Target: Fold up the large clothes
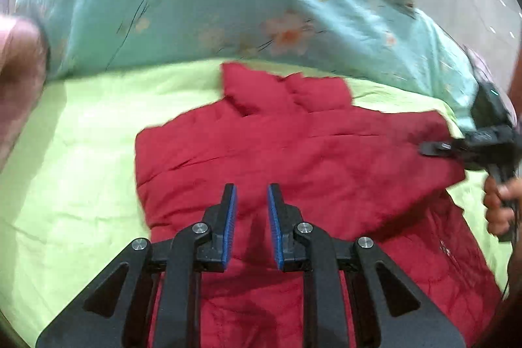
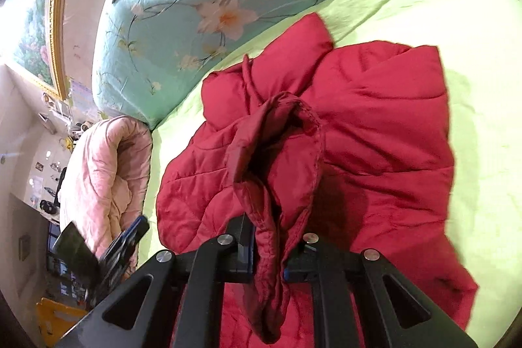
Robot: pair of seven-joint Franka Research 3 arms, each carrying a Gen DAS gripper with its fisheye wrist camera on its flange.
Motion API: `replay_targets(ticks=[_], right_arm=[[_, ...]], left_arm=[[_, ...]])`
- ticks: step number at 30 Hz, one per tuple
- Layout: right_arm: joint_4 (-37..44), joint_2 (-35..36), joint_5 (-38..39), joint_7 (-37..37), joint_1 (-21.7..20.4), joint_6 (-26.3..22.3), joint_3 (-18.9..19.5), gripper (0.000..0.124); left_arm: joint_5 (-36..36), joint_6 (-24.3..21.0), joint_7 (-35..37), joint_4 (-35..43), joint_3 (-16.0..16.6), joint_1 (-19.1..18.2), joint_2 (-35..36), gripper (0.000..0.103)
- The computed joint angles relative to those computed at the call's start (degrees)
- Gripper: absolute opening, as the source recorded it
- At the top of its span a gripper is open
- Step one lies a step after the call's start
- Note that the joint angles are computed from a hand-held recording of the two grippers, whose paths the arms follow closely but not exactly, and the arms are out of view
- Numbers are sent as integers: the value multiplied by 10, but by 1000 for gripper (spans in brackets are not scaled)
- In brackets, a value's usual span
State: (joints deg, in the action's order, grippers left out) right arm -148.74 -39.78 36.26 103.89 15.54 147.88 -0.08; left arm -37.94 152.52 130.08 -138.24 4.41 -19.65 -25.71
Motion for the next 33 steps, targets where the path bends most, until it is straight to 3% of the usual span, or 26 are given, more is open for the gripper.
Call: replay_targets(ticks=[5, 11, 16, 18, 22, 24, 26, 30, 33], right_arm=[[10, -18, -21, -1, -9, -24, -2, 10], [17, -26, 3, -14, 6, 6, -5, 11], [47, -25, 44, -56, 47, 39, -21, 11], [52, -24, 19, -49, 26, 36, -3, 10], [29, -18, -70, 20, -46, -15, 41, 10], [10, -12, -91, 35, -54, -22, 44, 11], [-21, -5, -88, 44, -51, -15, 35, 27], [-60, -22, -88, 70, -56, 10, 34, 39], [-38, -43, -171, 137, -110, -15, 92, 42]], left_arm=[[-12, -36, -12, 26, 0, 15, 41, 17], [-64, -27, 30, 23, 4, 17, 41, 17], [-66, -30, 35, 29, -14, 32, 49, 17], [-67, -34, 34, 30, -19, 35, 54, 17], [-53, -40, 29, 30, -34, 42, 64, 17], [-45, -38, 28, 28, -40, 43, 66, 17], [-39, -32, 26, 25, -43, 44, 66, 17], [-29, -32, 27, 24, -43, 44, 67, 17], [-24, -27, 24, 21, -44, 43, 67, 17]])
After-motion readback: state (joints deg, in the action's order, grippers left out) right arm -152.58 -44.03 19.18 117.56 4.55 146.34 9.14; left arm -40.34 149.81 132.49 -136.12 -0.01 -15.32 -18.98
